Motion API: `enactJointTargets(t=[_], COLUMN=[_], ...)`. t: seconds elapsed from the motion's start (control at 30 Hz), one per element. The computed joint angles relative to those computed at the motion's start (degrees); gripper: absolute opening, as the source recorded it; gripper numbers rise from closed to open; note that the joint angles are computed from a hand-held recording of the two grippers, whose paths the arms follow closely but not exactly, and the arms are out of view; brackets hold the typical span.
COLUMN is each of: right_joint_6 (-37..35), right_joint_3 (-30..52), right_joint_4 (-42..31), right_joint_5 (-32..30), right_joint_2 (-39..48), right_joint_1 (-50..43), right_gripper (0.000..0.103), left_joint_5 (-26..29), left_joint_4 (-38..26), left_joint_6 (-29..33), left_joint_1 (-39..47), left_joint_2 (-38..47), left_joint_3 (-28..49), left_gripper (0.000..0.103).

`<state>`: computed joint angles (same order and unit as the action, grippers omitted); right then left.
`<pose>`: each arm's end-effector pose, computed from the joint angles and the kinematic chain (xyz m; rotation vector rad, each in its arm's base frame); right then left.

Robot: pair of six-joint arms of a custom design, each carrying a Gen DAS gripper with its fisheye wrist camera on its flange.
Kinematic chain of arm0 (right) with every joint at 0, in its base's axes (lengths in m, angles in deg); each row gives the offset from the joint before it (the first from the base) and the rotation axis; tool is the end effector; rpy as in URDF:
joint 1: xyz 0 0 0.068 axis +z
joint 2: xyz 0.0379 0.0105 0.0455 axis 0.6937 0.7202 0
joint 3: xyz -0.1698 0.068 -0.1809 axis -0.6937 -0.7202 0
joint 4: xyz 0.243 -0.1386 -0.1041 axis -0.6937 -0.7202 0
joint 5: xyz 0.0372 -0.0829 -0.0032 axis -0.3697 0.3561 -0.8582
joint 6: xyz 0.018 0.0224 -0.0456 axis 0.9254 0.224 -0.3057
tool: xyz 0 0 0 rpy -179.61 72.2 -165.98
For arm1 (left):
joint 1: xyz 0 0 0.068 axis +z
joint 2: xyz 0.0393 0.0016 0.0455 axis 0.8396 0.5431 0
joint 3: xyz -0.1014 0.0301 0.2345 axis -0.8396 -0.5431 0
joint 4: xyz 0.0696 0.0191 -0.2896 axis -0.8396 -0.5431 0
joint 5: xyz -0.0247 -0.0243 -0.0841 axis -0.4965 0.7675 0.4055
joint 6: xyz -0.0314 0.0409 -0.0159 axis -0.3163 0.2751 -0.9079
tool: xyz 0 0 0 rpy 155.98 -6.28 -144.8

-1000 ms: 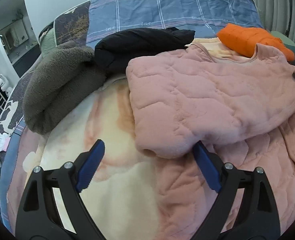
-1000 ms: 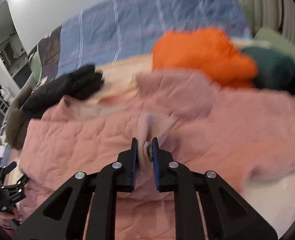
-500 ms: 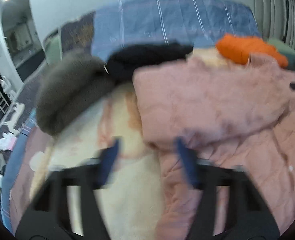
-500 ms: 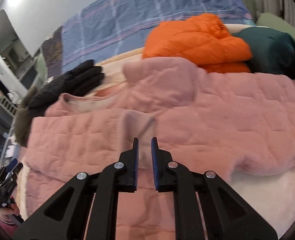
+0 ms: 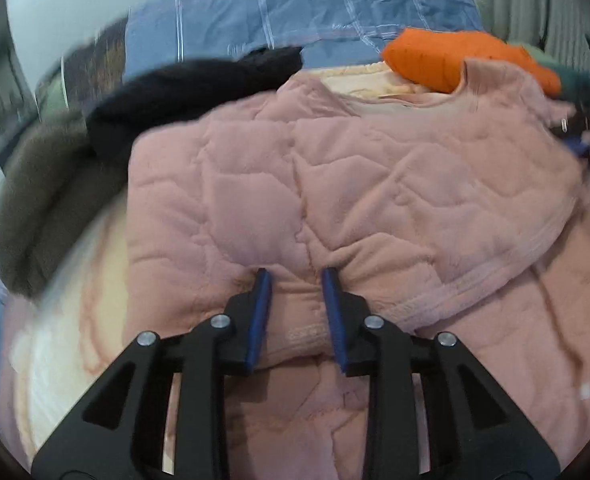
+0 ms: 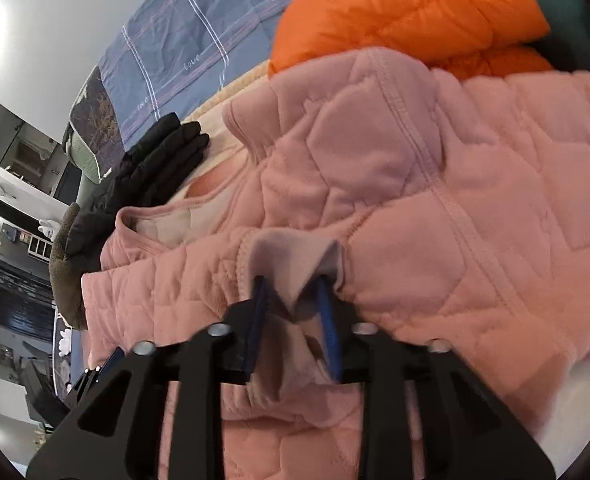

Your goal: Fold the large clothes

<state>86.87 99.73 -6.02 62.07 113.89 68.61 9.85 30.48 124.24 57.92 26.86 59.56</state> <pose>0.2107 0.0909 0.0895 0.8460 2.3597 0.4644 0.2976 -0.0059 0.0433 0.8199 2.2648 -0.0711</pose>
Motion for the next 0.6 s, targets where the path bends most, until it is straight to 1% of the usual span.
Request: enactJointTargets(t=[0.03,0.1,0.13,0.17,0.23,0.3,0.37,0.43,0.5,0.53,0.6], right_joint_6=[-0.89,-0.33,0.1,0.99,2.19,2.73,3.89,4.91,3.57,1.5,-1.49], right_joint_3=[-0.21,-1.85,-2.35,-2.67,-1.86,-1.47,-2.04,-2.59,-2.59,-1.51,1.01], right_joint_4=[0.46,-0.48,-1.55,-4.31,-10.48,-15.46,-18.16,-18.84,-15.27,-12.03,-7.88], right_joint_5=[1.03,7.1,8.15,10.09,12.91,13.1,14.52,15.94,15.35,14.72,13.77], right_joint_2=[-0.77,-6.78,-8.97,-11.87,-14.03,-14.97,-16.72,-17.65,-16.32,-13.21,-6.78], right_joint_1=[0.7,3.72,4.14,4.55,4.56,3.59,3.86,5.33,8.64,11.07,14.08], right_gripper=[0.001,0.0,0.0,0.0,0.0,0.0,0.0,0.002,0.003,0.004,0.006], left_joint_5=[-0.67,-0.62,-0.36,-0.39,-0.4,-0.83,-1.47,-1.55,-1.38,-1.21,-0.9], left_joint_4=[0.75,2.48,2.79,3.04,3.68,5.58,6.64,6.88,6.73,6.59,6.3], left_joint_6=[0.06,-0.02,-0.17,-0.36,-0.28,-0.79,-0.78,-0.58,-0.59,-0.67,-0.76], left_joint_1=[-0.27,-0.14,-0.01,-0.13,-0.01,-0.35,-0.65,-0.53,-0.44,-0.39,-0.24], left_joint_2=[-0.64,-0.48,-0.4,-0.35,-0.21,-0.04,-0.18,-0.69,-0.64,-0.71,-0.76], left_joint_3=[-0.79,-1.66,-1.78,-1.86,-2.13,-2.95,-3.35,-3.86,-3.77,-3.8,-3.74], left_gripper=[0.029,0.029,0.029,0.029,0.029,0.03,0.03,0.03,0.03,0.03,0.03])
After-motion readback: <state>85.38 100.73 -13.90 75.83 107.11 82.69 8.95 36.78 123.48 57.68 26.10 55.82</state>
